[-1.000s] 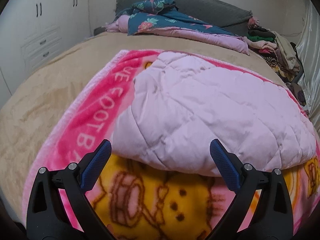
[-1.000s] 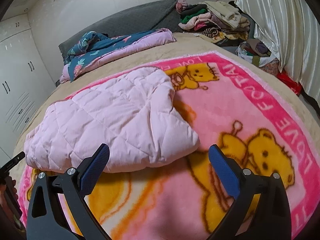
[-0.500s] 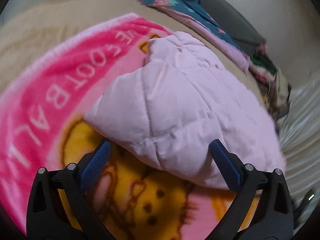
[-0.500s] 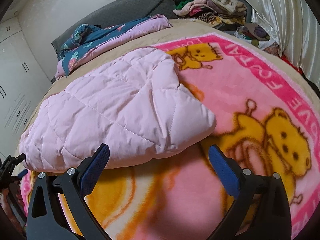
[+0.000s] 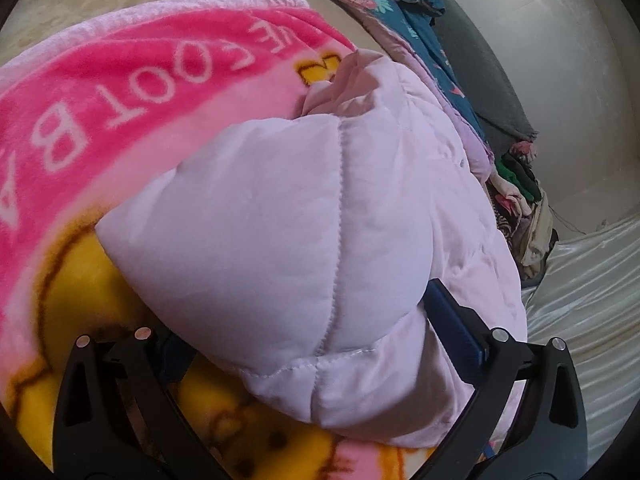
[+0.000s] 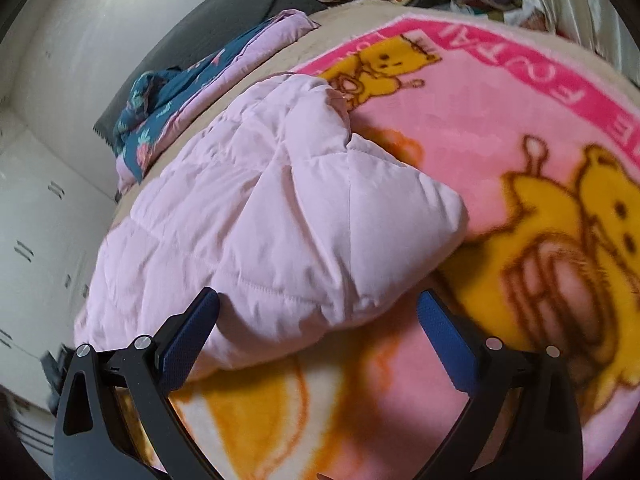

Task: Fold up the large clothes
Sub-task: 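Grasp the coat hem with both grippers and lift it up, then fold the held hem over the coat toward the collar and open both grippers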

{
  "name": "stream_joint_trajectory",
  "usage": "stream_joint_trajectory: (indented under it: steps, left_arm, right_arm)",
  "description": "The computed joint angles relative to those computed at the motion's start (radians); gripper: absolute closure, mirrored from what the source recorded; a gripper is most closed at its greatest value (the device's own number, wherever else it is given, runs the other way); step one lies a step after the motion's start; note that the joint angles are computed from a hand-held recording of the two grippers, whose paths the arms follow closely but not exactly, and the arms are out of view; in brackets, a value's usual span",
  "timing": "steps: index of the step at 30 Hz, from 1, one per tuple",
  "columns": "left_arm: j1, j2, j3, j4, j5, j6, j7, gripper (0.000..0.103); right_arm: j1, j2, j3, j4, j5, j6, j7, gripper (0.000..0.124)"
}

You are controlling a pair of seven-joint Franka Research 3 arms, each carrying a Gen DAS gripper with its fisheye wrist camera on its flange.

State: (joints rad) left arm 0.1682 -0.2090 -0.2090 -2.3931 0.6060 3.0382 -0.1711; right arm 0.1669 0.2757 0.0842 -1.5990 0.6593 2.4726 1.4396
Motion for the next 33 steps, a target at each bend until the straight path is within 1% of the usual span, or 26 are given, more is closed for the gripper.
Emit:
stream_joint_trajectory:
  steps: [2, 3, 8, 12, 17, 19, 21, 22, 24, 26, 27, 29, 30, 32, 33]
  left_arm:
    - [0.021, -0.001, -0.016, -0.001, 0.038, 0.006, -0.022, 0.008]
    - [0.020, -0.002, -0.016, -0.001, 0.044, 0.004, -0.022, 0.008]
    - [0.009, 0.006, 0.000, 0.009, 0.042, -0.002, 0.004, 0.008]
    - [0.008, 0.016, 0.007, 0.016, 0.045, 0.005, 0.011, 0.008]
    - [0.037, 0.020, -0.013, 0.022, 0.099, 0.009, -0.053, 0.008]
    - [0.053, 0.027, -0.022, 0.029, 0.138, 0.013, -0.093, 0.008]
    - [0.058, 0.033, -0.025, 0.038, 0.172, 0.011, -0.125, 0.008]
    - [0.058, 0.036, -0.026, 0.045, 0.191, 0.004, -0.137, 0.008]
    - [0.037, 0.038, -0.010, 0.051, 0.191, -0.011, -0.125, 0.010]
    - [0.032, 0.034, -0.005, 0.055, 0.216, -0.015, -0.137, 0.018]
    - [0.020, 0.029, 0.002, 0.058, 0.211, -0.029, -0.117, 0.021]
    - [0.006, 0.023, 0.008, 0.068, 0.214, -0.056, -0.090, 0.033]
    - [0.001, 0.019, 0.008, 0.072, 0.218, -0.070, -0.080, 0.036]
    - [-0.011, 0.011, 0.006, 0.087, 0.233, -0.107, -0.054, 0.047]
    - [-0.019, 0.010, 0.008, 0.094, 0.233, -0.123, -0.036, 0.050]
  right_arm:
    - [0.001, 0.023, 0.002, 0.025, 0.006, -0.001, 0.012, 0.025]
    - [-0.002, 0.040, 0.007, 0.042, 0.021, -0.002, 0.015, 0.025]
    - [-0.017, 0.107, 0.026, 0.108, 0.064, -0.020, 0.031, 0.025]
    - [-0.035, 0.169, 0.051, 0.173, 0.115, -0.028, 0.007, 0.025]
    - [-0.035, 0.187, 0.062, 0.195, 0.123, -0.003, -0.012, 0.025]
    - [-0.039, 0.183, 0.069, 0.188, 0.132, 0.006, -0.036, 0.031]
    - [-0.047, 0.176, 0.081, 0.184, 0.151, 0.009, -0.085, 0.050]
    - [-0.045, 0.168, 0.081, 0.177, 0.151, 0.017, -0.105, 0.053]
    - [-0.037, 0.153, 0.078, 0.166, 0.143, 0.034, -0.141, 0.065]
    - [-0.030, 0.140, 0.074, 0.158, 0.131, 0.044, -0.175, 0.070]
    - [-0.023, 0.146, 0.070, 0.170, 0.120, 0.044, -0.175, 0.072]
    - [-0.015, 0.139, 0.064, 0.167, 0.099, 0.049, -0.185, 0.074]
    - [-0.011, 0.138, 0.061, 0.168, 0.089, 0.052, -0.188, 0.074]
    - [-0.003, 0.135, 0.056, 0.169, 0.069, 0.055, -0.186, 0.075]
    - [0.000, 0.133, 0.054, 0.166, 0.062, 0.058, -0.186, 0.076]
